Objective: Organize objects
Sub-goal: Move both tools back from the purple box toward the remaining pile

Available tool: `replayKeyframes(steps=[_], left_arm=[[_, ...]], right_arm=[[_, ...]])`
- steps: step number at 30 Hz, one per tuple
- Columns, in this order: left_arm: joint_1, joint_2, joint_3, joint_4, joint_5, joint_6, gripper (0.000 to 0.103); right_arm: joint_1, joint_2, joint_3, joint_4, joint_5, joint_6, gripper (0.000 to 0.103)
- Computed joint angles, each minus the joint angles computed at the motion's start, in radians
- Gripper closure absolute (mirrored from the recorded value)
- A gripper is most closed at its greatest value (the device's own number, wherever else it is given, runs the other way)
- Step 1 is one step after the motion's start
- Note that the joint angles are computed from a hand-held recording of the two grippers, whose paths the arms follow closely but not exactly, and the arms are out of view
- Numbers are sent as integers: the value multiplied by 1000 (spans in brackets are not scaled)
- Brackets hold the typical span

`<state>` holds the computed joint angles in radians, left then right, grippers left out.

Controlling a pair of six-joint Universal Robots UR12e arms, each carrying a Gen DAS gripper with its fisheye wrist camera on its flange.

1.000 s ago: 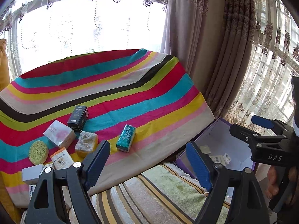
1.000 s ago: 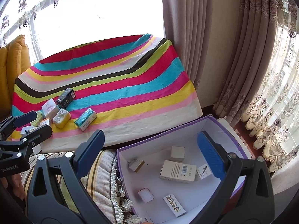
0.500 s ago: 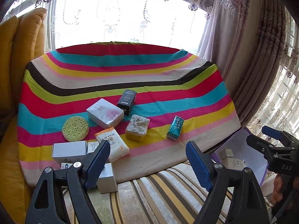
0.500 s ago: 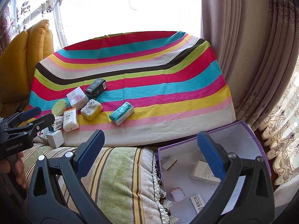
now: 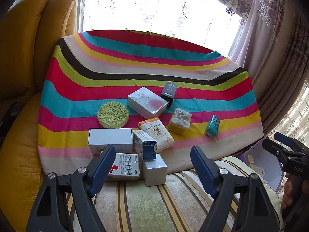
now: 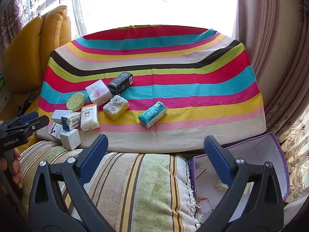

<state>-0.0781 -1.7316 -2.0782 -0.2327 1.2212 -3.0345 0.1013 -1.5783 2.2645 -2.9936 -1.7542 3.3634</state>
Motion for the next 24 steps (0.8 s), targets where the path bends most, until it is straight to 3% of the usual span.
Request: replayKeyframes(steps=[5,19,24], left_arm=[[-5,-22,32,-82,13,-6,32],[-47,-105,143,-261,113,-18,33],[-50,-126,163,-288,124,-39,43]], right_arm=[[-2,29,-26,18,10,-8,3],[-19,139,-123,126,33,-7,3],[-26,177,-154,153,30,-4,3]])
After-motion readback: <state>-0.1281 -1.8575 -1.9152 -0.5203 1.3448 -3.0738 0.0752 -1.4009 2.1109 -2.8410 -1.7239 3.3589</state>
